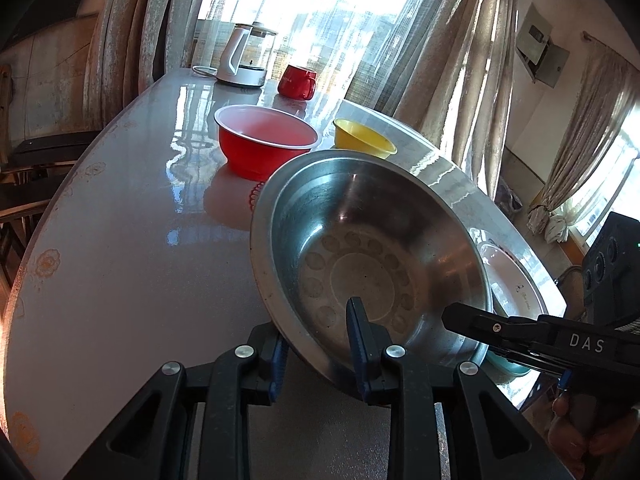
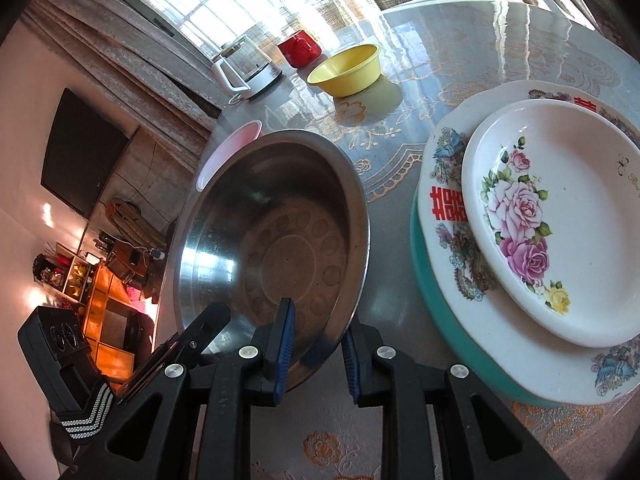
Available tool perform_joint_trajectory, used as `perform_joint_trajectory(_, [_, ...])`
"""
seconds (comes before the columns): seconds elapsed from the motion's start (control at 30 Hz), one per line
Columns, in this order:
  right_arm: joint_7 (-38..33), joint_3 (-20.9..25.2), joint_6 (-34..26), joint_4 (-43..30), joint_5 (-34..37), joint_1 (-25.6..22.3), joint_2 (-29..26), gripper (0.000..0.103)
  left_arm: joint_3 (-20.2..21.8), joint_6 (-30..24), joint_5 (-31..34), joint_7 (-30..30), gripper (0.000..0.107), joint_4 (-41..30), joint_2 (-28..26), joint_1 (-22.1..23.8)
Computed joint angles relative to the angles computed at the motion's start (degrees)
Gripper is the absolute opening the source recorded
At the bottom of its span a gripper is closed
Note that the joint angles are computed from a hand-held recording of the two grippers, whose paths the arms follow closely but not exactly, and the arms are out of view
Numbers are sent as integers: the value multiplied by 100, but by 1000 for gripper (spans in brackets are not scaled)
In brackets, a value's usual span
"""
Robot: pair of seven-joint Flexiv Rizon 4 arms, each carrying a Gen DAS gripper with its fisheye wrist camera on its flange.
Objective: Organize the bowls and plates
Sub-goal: 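Carry the steel bowl beside the plate stack, lower it, open the right gripper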
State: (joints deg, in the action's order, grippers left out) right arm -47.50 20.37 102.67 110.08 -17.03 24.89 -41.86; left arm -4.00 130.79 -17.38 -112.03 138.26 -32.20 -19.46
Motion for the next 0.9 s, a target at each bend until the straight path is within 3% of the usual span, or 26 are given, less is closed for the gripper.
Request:
perform_joint_trajectory(0.17, [30, 450, 111, -16, -108, -439, -154, 27, -160, -55, 399, -268, 30, 73, 101, 325])
perform_joint_trajectory(0.63, [275, 25, 620, 115, -149, -122, -166, 29, -7, -65, 202, -185, 33, 95, 164, 73])
perform_joint_trajectory(0.8, [131, -365, 659, 177, -124, 236, -17, 21, 40, -246, -8, -52, 33, 88, 243, -58])
perform_joint_trajectory(0.9, [131, -194, 618, 163, -213, 68, -58, 21, 90, -290, -132, 38, 33, 100, 272, -164])
